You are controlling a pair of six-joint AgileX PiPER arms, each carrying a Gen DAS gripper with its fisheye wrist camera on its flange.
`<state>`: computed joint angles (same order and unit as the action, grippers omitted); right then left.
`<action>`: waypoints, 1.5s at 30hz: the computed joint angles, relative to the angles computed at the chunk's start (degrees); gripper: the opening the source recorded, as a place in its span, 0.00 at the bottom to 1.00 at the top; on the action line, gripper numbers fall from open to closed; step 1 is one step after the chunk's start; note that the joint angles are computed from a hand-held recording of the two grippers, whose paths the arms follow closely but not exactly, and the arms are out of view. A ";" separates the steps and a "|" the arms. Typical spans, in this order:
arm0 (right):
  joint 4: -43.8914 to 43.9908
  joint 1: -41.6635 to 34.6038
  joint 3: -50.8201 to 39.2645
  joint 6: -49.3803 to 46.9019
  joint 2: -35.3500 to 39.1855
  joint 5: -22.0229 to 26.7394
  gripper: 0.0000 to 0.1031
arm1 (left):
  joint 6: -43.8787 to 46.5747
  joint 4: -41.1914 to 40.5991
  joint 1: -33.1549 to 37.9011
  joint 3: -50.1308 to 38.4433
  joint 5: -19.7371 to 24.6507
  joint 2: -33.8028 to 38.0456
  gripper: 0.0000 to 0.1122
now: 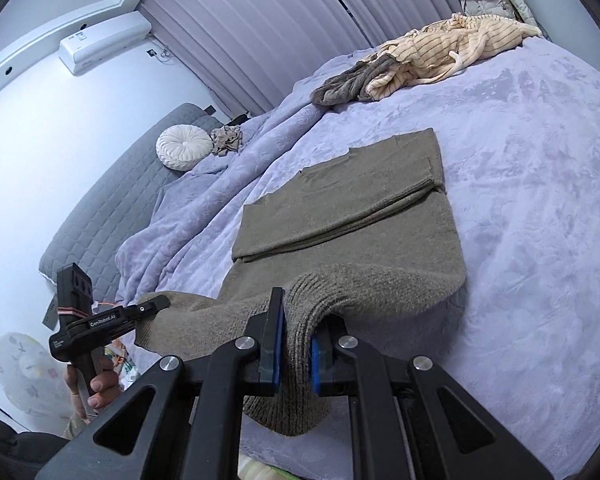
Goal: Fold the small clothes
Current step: 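Lift the hem with both tools and fold it over toward the collar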
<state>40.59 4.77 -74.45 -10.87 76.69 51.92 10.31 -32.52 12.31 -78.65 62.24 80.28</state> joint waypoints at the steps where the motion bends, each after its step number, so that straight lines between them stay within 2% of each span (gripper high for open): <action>1: -1.05 0.46 -1.03 0.96 0.60 -0.12 0.11 | -0.93 1.06 -0.63 -0.99 -0.33 0.61 0.11; 6: -8.69 3.50 -6.27 6.33 3.96 -0.48 0.11 | -2.69 2.88 -1.77 -3.50 -0.67 2.98 0.11; 14: -11.73 5.11 -10.90 10.11 8.38 -1.58 0.11 | -5.25 6.64 -3.34 -8.12 -0.31 6.85 0.11; 20: -15.35 7.38 -19.42 11.99 13.38 0.19 0.11 | -9.82 11.30 -5.05 -11.18 -0.53 8.66 0.11; 25: -23.21 10.35 -26.70 14.17 16.87 3.62 0.11 | -10.35 10.13 -4.53 -12.47 -1.21 9.95 0.11; 30: -23.55 9.42 -26.91 15.36 19.06 1.67 0.11 | -10.40 13.07 -5.94 -19.10 1.86 13.85 0.11; 35: -21.27 7.86 -26.99 15.58 20.59 -0.30 0.11 | -12.59 15.68 -7.75 -23.66 2.87 16.74 0.11; 45: -22.55 6.62 -39.06 15.97 28.55 5.43 0.11 | -15.64 17.67 -9.34 -34.14 5.41 24.33 0.11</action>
<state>18.04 11.40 -113.51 5.11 105.23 57.35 -5.33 -14.85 2.96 -112.79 67.65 104.61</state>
